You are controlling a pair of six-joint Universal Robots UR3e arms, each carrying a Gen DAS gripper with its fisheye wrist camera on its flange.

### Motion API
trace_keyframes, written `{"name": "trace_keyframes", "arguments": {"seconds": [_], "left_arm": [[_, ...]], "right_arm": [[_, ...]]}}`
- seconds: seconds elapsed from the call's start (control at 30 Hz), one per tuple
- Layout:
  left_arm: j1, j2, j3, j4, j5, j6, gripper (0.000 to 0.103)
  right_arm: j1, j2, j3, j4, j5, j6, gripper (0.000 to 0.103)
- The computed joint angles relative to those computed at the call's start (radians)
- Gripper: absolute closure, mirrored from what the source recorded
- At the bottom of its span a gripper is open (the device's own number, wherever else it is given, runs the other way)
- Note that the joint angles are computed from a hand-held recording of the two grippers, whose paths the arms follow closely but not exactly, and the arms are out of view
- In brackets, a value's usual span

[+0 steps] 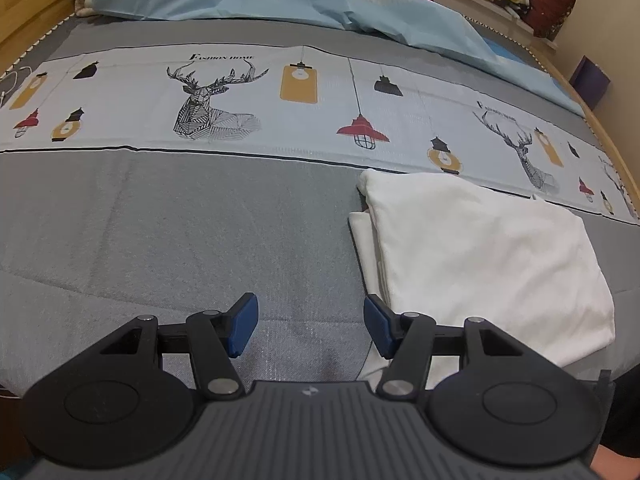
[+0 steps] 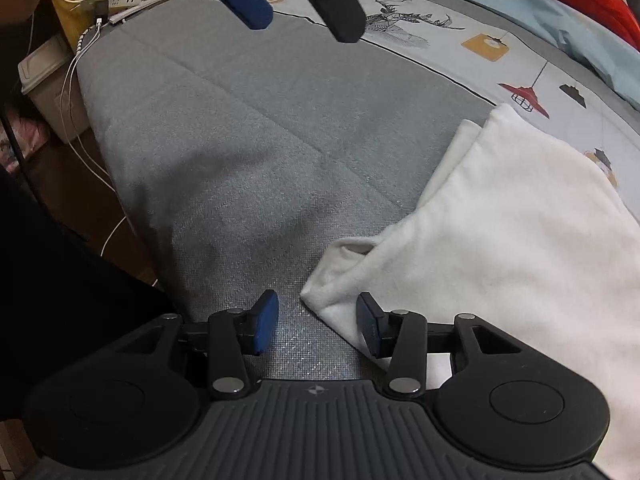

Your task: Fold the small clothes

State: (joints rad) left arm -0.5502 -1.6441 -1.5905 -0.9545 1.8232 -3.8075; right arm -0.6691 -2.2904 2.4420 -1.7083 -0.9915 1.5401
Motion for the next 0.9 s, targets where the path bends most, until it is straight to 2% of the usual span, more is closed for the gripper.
{"name": "trace_keyframes", "arguments": {"seconds": [0.07, 0.13, 0.17, 0.23, 0.33, 0.47, 0.57, 0.63, 0.7, 0.8, 0.9], "left_arm": [[0.005, 0.008, -0.016, 0.018, -0.005, 0.001, 0.039], [0.018, 0.019, -0.036, 0.03, -0.017, 0.001, 0.039], [0.025, 0.025, -0.047, 0.037, -0.024, 0.0, 0.039], [0.035, 0.032, -0.065, 0.051, -0.033, -0.004, 0.039], [0.045, 0.034, -0.079, 0.078, -0.048, -0.003, 0.039], [0.079, 0.037, -0.146, 0.174, -0.111, -0.017, 0.038], [0.118, 0.015, -0.17, 0.228, -0.194, -0.027, 0.033], [0.155, -0.002, -0.194, 0.296, -0.287, -0.036, 0.028], [0.178, -0.031, -0.205, 0.36, -0.359, -0.053, 0.018], [0.203, -0.109, -0.183, 0.424, -0.47, -0.075, 0.017], [0.218, -0.207, -0.098, 0.403, -0.555, -0.089, 0.017]], "right_arm": [[-0.006, 0.008, -0.005, 0.004, 0.004, 0.001, 0.057], [-0.005, 0.029, -0.001, -0.031, 0.008, 0.027, 0.073], [0.006, 0.071, -0.012, -0.063, 0.009, 0.051, 0.076], [0.002, 0.122, -0.048, -0.052, 0.011, 0.075, 0.086], [-0.022, 0.139, -0.096, 0.019, 0.017, 0.076, 0.092], [-0.124, 0.099, -0.194, 0.261, 0.073, -0.04, 0.094], [-0.224, 0.115, -0.298, 0.465, 0.108, -0.146, 0.095], [-0.257, 0.165, -0.365, 0.538, 0.126, -0.176, 0.095], [-0.303, 0.217, -0.439, 0.632, 0.137, -0.22, 0.095], [-0.357, 0.292, -0.535, 0.74, 0.143, -0.276, 0.095], [-0.4, 0.359, -0.618, 0.823, 0.143, -0.317, 0.095]]}}
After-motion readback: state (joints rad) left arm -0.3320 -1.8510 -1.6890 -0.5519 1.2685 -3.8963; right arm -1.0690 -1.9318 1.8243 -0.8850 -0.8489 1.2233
